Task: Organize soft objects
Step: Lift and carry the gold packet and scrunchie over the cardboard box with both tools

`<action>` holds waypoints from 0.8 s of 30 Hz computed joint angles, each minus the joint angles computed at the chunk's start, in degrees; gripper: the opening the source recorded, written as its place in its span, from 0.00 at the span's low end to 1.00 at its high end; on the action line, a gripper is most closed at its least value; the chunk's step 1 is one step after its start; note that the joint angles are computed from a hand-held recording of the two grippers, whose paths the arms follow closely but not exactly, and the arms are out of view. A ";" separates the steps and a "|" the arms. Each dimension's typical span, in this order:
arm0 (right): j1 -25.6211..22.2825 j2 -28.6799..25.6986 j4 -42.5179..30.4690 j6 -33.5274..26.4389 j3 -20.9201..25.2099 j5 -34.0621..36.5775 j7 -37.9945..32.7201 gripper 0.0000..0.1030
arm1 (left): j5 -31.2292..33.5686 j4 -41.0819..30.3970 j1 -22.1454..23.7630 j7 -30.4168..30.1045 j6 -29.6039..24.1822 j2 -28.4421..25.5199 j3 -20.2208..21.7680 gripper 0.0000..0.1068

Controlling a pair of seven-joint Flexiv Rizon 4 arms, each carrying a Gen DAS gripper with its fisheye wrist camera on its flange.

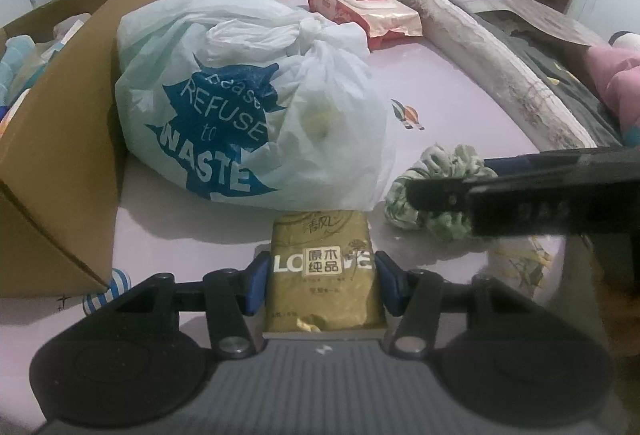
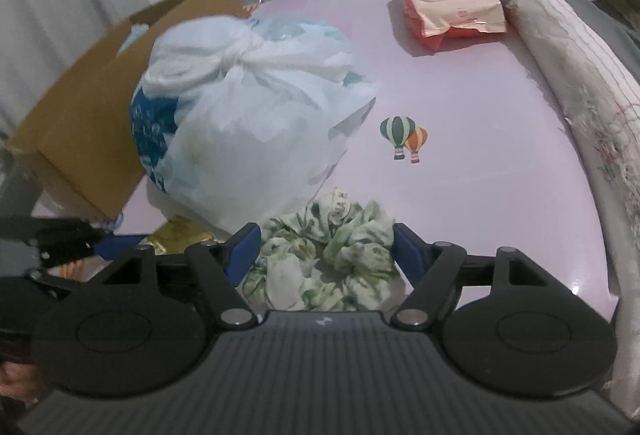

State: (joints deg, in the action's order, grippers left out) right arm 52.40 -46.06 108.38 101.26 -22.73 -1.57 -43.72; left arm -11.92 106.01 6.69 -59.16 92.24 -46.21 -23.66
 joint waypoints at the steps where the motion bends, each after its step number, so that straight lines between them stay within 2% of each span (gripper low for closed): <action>1: -0.08 -0.03 -0.07 -0.07 0.14 -0.16 -0.16 0.69 | 0.13 -0.15 0.69 0.51 -0.52 -0.15 -0.81 0.58; 3: 0.36 -0.27 -0.25 -0.59 -0.38 -0.23 -0.06 0.69 | 0.21 -0.49 1.55 1.46 -1.06 -0.53 -1.90 0.59; 8: -0.37 -0.34 -0.75 -2.58 0.39 -2.14 -0.07 0.67 | -1.05 -2.04 -0.59 1.75 -3.21 -0.70 0.45 0.56; 11: 1.26 -0.65 -0.38 -3.00 -1.47 -2.75 0.63 0.63 | -1.77 -3.15 -1.68 2.05 -4.07 -0.93 1.52 0.51; 13: 1.71 -0.64 -0.13 -3.27 -2.10 -2.96 1.22 0.59 | -2.11 -3.09 -1.57 2.55 -4.16 -0.93 1.42 0.51; 18: 3.23 -0.67 1.18 -2.18 -4.04 -1.30 4.20 0.38 | -2.63 -1.93 0.11 3.56 -2.78 -1.05 -0.56 0.50; 21: 2.80 -0.26 2.14 0.09 -3.24 1.13 6.08 0.31 | -2.95 -1.02 2.45 3.90 -2.18 -1.31 -3.20 0.50; 24: 1.99 -0.24 2.97 3.64 -1.45 4.74 7.74 0.28 | -2.90 -0.16 4.08 3.98 -1.66 -1.15 -4.87 0.50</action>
